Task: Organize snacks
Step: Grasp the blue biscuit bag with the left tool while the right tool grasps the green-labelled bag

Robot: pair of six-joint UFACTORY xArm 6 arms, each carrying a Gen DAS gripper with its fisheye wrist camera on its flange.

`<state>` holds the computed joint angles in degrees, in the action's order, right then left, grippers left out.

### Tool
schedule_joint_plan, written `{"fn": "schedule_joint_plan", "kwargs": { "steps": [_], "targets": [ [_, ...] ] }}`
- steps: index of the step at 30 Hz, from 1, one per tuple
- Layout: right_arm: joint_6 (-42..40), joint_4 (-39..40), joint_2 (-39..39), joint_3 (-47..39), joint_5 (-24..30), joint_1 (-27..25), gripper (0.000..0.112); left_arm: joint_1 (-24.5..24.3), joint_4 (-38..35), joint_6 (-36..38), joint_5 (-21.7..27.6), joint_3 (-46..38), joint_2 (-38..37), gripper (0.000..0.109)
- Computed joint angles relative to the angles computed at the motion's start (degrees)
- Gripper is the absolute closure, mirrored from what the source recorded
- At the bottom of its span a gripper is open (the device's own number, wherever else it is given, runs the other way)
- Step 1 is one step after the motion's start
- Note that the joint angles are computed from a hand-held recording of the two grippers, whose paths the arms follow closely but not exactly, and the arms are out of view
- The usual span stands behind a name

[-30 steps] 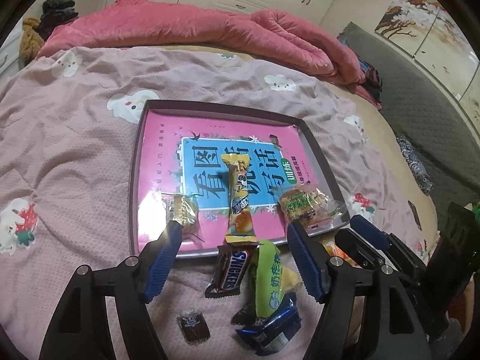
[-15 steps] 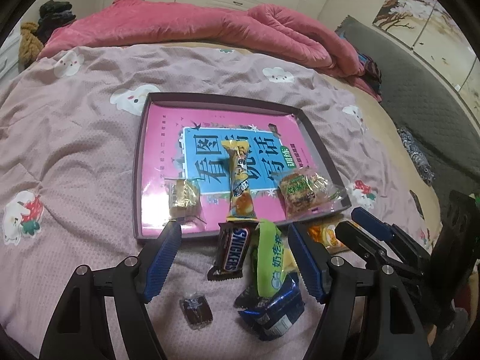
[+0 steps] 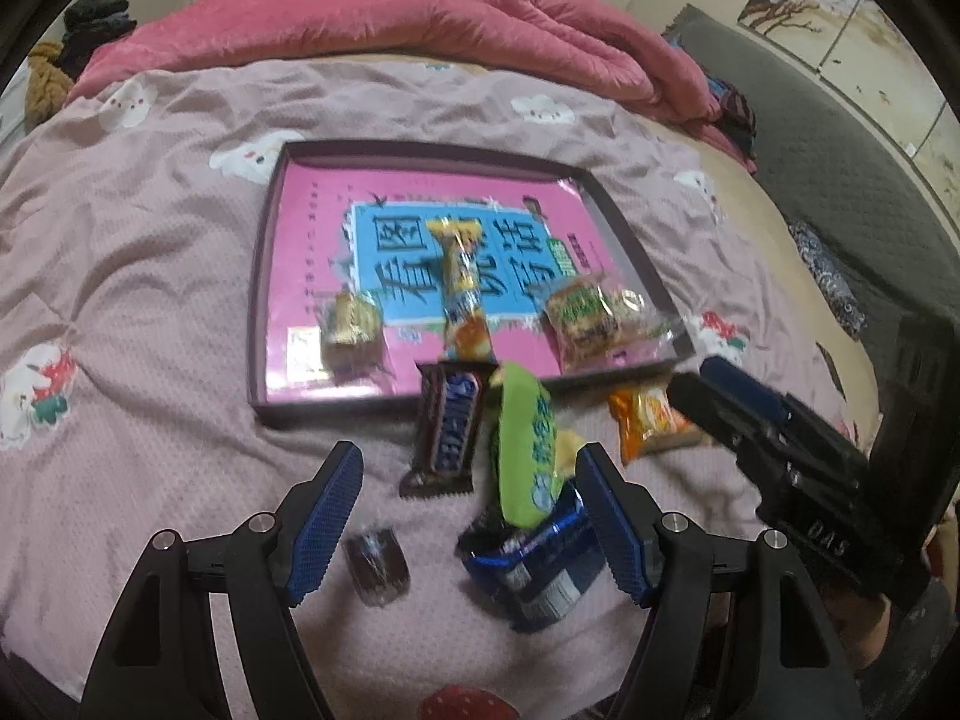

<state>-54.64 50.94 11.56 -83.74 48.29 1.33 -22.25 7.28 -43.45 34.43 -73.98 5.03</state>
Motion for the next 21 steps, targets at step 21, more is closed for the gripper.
{"fn": "schedule_joint_plan", "kwargs": {
  "steps": [21],
  "targets": [
    [0.9,-1.4,-0.1,0.0,1.5,-0.3,0.055,-4.2,-6.0,4.5,4.3,-1.2,2.4,0.033]
  ]
}}
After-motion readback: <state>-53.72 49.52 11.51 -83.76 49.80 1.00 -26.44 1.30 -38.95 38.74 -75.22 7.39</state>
